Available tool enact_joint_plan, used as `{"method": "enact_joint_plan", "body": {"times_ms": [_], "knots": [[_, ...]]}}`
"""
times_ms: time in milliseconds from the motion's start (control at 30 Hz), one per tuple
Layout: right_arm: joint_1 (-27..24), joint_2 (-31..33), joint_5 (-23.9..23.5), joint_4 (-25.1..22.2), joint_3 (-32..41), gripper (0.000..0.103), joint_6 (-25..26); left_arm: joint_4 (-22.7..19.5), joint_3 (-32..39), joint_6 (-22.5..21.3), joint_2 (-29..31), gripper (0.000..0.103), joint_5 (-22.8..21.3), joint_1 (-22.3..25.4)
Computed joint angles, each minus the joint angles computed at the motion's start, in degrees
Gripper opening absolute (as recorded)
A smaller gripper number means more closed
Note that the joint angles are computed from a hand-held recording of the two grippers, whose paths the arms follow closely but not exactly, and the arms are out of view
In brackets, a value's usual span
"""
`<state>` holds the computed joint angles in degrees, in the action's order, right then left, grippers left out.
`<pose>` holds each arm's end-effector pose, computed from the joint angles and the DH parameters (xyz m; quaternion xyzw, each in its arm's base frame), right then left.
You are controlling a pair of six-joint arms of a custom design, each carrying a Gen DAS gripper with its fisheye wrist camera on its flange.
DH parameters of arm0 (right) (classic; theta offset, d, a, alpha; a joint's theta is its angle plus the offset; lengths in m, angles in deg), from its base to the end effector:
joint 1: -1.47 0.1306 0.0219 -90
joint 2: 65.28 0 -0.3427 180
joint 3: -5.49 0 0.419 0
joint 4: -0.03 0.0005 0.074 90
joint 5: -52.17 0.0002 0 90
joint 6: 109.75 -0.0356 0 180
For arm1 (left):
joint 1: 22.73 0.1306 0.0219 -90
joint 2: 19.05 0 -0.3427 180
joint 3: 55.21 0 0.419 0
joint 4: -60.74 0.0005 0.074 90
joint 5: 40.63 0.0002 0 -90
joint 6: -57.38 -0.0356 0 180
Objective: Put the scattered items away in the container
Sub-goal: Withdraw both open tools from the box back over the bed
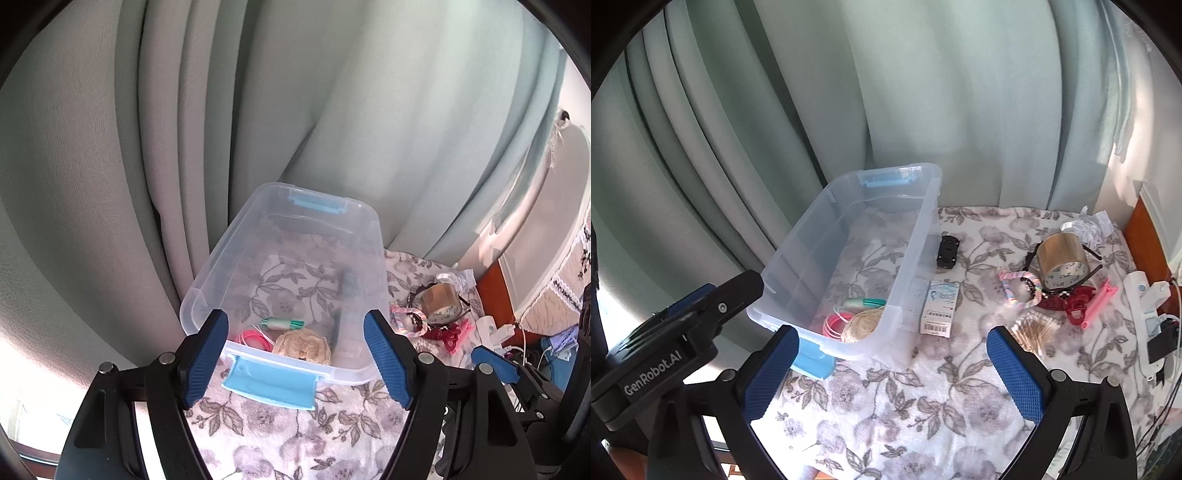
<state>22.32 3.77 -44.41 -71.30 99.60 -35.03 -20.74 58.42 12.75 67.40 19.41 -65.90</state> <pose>0.3299 0.1295 0.5490 -0.0664 0.9244 0.1659 0.3370 0.3287 -0.2846 0.5788 -0.0969 0.9178 -0.0305 0.3838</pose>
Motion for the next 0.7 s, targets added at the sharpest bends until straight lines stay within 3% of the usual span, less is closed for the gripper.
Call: {"method": "enact_joint_plan", "body": {"times_ms": [433, 700], "knots": [[-3.2, -8.1, -0.5, 2.3, -6.2, 0.103, 2.7, -2.9, 4.9, -2.0, 4.0, 0.084, -6.5, -7.7], [-7.5, -13.8, -2.4, 2.0, -11.4, 0.103, 2.5, -2.0, 4.3, -1.1, 5.1, 0.084, -7.2, -11.5]]}}
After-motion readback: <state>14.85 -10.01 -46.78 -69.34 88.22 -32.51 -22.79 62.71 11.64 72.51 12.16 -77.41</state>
